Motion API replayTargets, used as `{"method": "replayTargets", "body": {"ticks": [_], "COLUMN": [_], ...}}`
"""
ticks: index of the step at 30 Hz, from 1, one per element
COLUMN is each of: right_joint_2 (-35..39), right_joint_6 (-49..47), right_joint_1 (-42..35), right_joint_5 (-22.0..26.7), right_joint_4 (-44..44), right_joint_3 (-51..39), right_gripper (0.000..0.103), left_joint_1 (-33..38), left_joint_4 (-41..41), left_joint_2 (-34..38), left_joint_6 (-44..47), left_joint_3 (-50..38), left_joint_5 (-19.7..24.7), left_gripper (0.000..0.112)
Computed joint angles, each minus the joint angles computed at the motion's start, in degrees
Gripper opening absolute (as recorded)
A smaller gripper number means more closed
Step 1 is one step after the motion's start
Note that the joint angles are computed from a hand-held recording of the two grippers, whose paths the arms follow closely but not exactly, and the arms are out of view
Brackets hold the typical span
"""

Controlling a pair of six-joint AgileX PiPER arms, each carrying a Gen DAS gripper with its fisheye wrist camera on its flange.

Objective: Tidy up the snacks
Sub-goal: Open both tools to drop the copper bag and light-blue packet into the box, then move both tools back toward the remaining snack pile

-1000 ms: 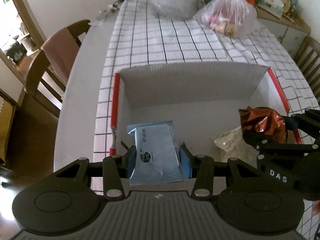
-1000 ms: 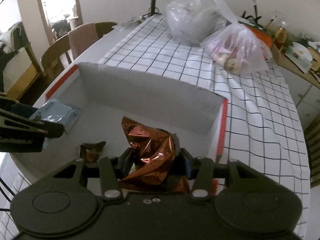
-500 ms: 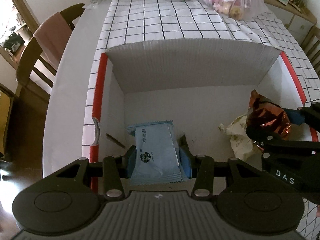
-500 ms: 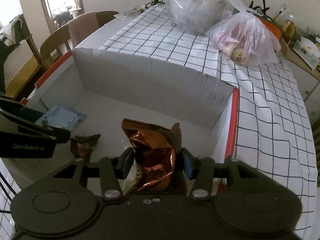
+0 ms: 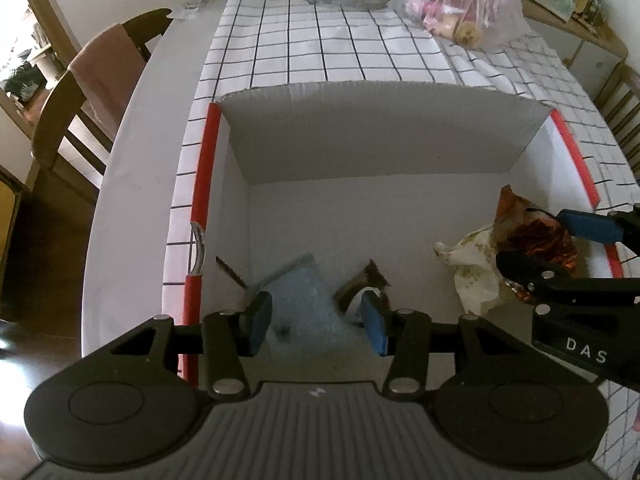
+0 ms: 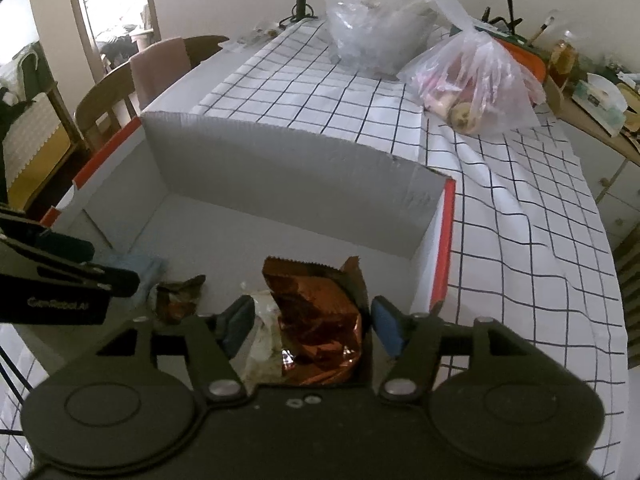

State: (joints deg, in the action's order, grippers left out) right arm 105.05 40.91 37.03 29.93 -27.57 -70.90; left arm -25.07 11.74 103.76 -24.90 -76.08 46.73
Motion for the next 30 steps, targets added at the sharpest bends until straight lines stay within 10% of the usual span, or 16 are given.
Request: {"method": "replayTargets", "body": {"ticks": [30], "right_joint_2": [-20.84], "right_joint_6": [29.58], "right_joint_1": [15.35], "right_joint_5": [3.9], "right_joint_4": [-19.75], "right_joint_3": [13.67], "right_gripper": [0.095], "left_joint_1": [-4.27], "left_joint_4": [1.31], "left_joint_2": [-29.64], "left_joint_6": [-3.54], "left_joint_3": [20.46], "left_joint_5": [-6.84], "left_gripper": [0.061]}}
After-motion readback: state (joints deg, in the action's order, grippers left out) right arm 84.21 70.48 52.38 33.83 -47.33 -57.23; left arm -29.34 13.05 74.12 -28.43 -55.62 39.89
